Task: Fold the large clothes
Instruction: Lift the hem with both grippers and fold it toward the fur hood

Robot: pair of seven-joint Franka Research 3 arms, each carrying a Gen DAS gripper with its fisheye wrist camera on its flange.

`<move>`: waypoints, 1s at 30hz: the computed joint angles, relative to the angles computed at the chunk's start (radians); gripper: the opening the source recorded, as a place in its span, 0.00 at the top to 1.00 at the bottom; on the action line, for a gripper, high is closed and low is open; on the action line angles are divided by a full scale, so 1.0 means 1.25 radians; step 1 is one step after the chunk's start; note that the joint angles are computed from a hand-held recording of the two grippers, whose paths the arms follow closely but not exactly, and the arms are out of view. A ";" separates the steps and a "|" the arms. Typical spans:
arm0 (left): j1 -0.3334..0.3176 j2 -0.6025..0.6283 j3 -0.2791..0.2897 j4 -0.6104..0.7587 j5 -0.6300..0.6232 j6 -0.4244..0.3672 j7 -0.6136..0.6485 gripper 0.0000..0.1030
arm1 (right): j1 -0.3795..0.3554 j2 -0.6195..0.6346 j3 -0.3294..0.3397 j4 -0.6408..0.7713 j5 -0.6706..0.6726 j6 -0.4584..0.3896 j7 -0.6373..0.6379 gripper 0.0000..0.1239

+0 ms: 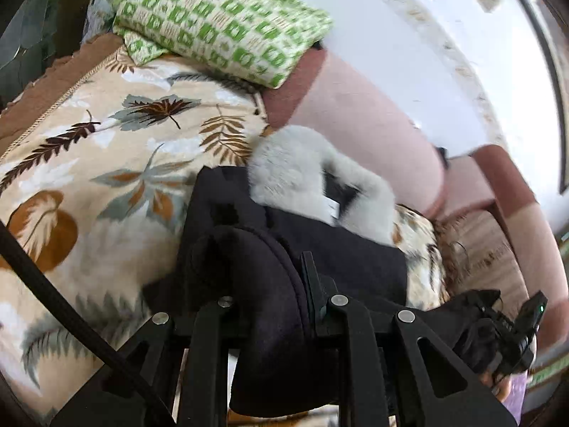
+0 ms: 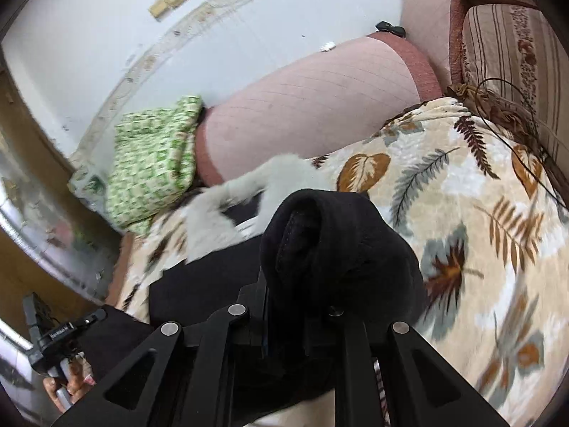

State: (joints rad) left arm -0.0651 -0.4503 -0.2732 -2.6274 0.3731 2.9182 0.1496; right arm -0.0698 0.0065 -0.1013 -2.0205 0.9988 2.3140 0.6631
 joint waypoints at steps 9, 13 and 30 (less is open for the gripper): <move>-0.007 0.281 0.107 0.146 -0.105 0.051 0.139 0.82 | 0.009 0.288 0.056 0.260 -0.148 0.050 0.247 0.88; 0.010 0.345 0.109 0.187 -0.089 0.063 0.147 0.81 | 0.008 0.362 0.083 0.322 -0.198 0.074 0.295 0.88; 0.024 0.354 0.102 0.171 -0.244 0.179 0.272 0.54 | -0.008 0.485 0.135 0.452 -0.302 0.091 0.410 0.85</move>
